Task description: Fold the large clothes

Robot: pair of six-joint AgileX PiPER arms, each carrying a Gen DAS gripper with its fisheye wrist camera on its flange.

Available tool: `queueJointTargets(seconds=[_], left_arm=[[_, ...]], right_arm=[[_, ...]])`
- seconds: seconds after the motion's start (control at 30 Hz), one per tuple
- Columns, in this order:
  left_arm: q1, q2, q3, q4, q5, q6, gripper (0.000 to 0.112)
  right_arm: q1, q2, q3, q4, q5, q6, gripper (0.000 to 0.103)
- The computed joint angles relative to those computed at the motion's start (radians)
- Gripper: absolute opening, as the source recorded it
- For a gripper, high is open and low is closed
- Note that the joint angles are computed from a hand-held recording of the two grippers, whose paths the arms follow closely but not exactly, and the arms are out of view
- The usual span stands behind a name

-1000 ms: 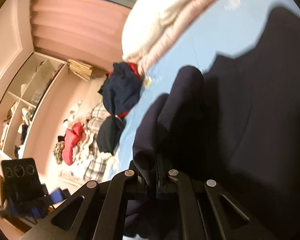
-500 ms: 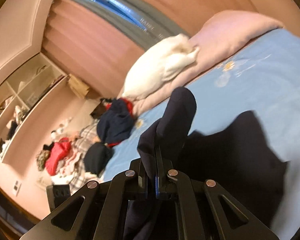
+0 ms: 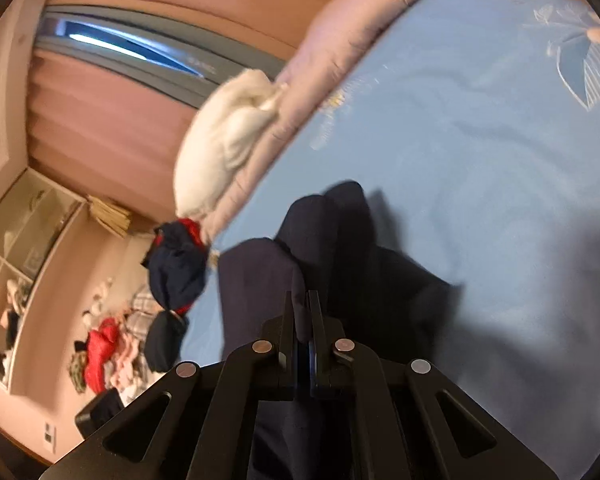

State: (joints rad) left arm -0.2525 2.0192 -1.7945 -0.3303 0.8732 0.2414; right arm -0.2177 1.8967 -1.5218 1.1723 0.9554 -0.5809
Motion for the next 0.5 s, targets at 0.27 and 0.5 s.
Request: queueJointTargets(seconds=[0.27, 0.5], left_arm=[[0.017, 0.068, -0.072, -0.039, 0.013, -0.03, 0.077], [0.034, 0.056, -0.05, -0.071, 0.006, 0.005, 0.077]], right_arm=[[0.028, -0.262, 0.149, -0.137, -0.077, -0.023, 0.013], [-0.14, -0.286, 0.415, 0.014, 0.247, -0.053, 0.063]])
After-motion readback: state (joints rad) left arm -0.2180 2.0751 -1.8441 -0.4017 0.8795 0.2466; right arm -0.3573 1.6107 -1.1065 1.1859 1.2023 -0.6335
